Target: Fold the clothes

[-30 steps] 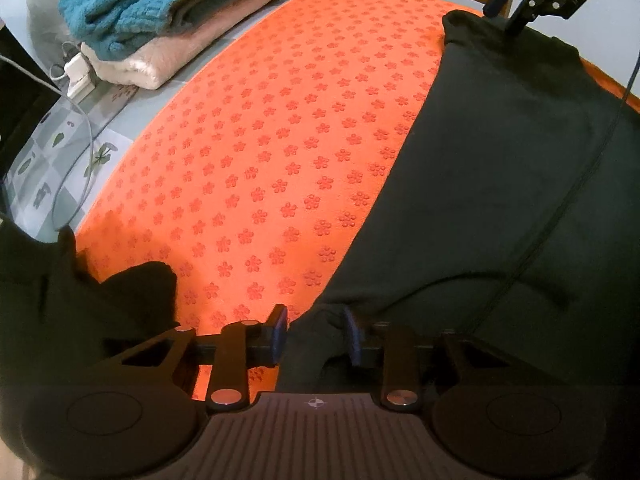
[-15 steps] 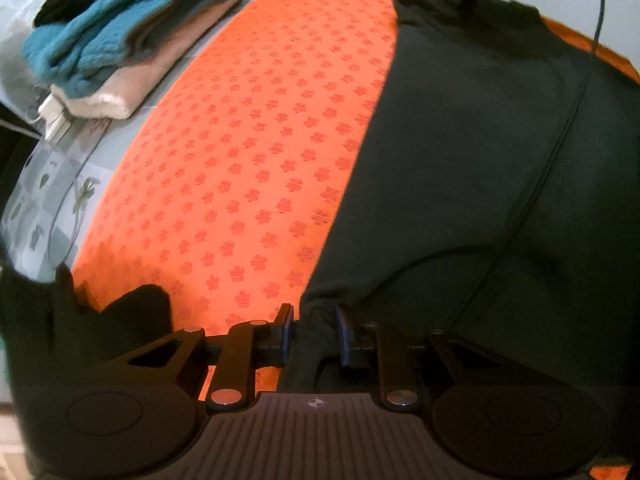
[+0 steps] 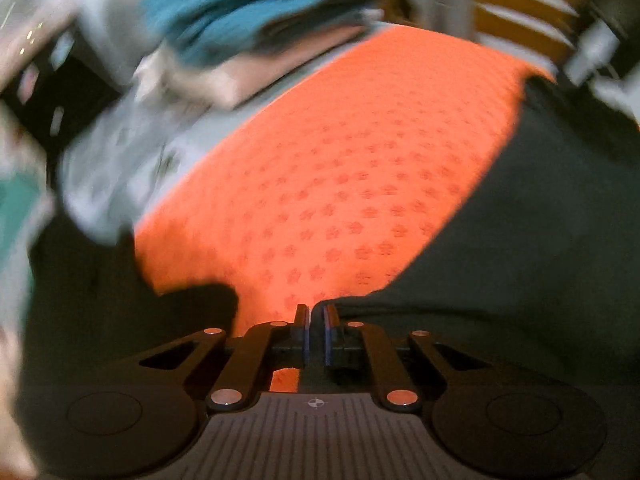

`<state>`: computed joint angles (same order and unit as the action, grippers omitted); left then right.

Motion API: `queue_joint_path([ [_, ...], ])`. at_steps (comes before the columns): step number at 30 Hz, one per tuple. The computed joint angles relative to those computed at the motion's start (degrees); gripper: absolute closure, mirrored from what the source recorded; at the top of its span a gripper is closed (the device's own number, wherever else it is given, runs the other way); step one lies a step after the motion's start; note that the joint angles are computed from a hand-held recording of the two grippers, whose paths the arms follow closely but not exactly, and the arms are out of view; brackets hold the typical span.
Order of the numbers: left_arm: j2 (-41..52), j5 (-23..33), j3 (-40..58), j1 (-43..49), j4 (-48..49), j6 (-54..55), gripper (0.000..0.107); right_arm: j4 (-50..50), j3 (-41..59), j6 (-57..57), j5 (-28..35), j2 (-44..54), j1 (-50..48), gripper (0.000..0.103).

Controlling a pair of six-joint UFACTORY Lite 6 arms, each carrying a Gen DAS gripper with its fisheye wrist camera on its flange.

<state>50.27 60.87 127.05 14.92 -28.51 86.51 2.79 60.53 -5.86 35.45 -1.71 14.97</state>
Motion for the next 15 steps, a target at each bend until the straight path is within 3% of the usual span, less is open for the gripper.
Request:
queue_joint_path([
  [4, 4.07, 1.57, 4.44, 0.19, 1.63, -9.85, 0.098, 0.6, 2.1, -0.98, -2.54, 4.08, -2.67, 0.066],
  [8, 4.98, 2.7, 6.04, 0.59, 1.04, -12.14, 0.097, 11.3, 7.33, -10.04, -1.08, 11.28, -6.82, 0.066],
  [11, 6.36, 3.79, 8.46, 0.72, 1.27, -13.68, 0.098, 16.02, 10.47, -14.14, 1.37, 14.69, -8.33, 0.098],
  [15, 8.34, 4.68, 11.04, 1.49, 1.27, -19.45, 0.098, 11.81, 9.73, -7.87, -0.79, 13.58, -9.02, 0.099],
])
